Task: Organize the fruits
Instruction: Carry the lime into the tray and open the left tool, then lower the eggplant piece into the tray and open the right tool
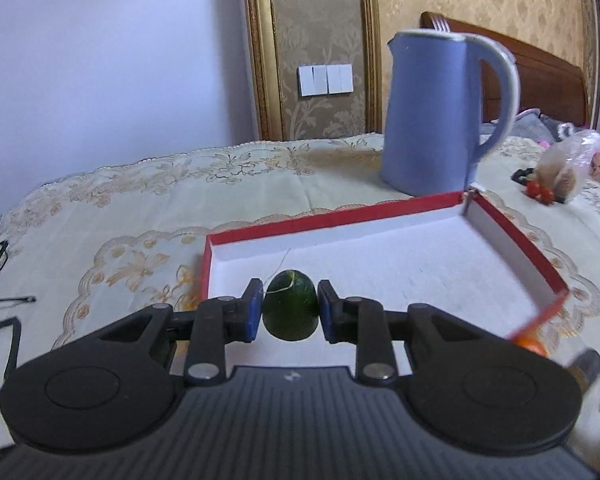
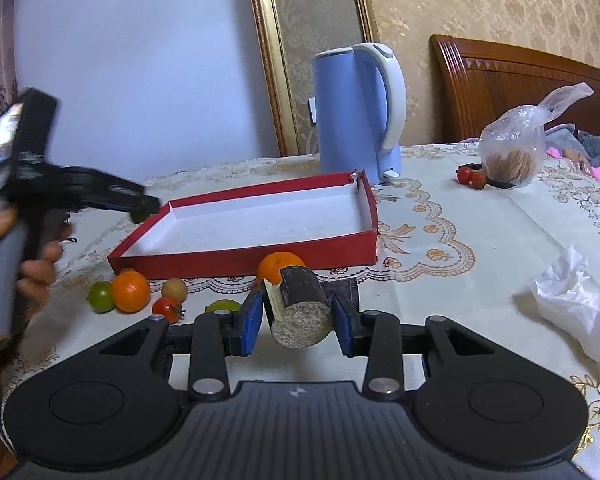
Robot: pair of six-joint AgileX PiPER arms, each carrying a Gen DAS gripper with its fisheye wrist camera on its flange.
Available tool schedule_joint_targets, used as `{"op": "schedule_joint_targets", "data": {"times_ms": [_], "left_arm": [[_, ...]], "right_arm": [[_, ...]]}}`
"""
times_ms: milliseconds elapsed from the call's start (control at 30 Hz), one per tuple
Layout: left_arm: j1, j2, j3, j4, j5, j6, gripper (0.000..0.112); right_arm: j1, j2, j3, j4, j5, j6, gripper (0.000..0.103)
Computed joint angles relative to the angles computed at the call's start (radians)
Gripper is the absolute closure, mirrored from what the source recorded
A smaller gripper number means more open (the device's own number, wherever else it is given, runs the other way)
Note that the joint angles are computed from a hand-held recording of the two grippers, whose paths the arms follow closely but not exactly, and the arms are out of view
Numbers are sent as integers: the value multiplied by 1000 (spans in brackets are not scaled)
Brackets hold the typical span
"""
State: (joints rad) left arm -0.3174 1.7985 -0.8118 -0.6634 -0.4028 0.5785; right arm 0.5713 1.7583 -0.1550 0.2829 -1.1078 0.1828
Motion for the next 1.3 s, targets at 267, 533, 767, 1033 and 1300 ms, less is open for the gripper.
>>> {"op": "schedule_joint_targets", "data": {"times_ms": [267,533,767,1033,1300], "left_arm": [[-5,181,-270,-375,66,395,86],[8,285,-402,-676,111,681,85],[-5,241,-336,-493,58,491,49],[1,83,-134,-353,14,287,37],[-64,-139,219,-185,-167,5,18]], "right_arm": [[9,-5,10,-9,-10,20,66],[31,-24,12,12,7,13,66],[40,-14,-12,13,28,8,66],[55,-23,-48,38,68,-35,66],[51,-37,-132,48,156,-126,66]]}}
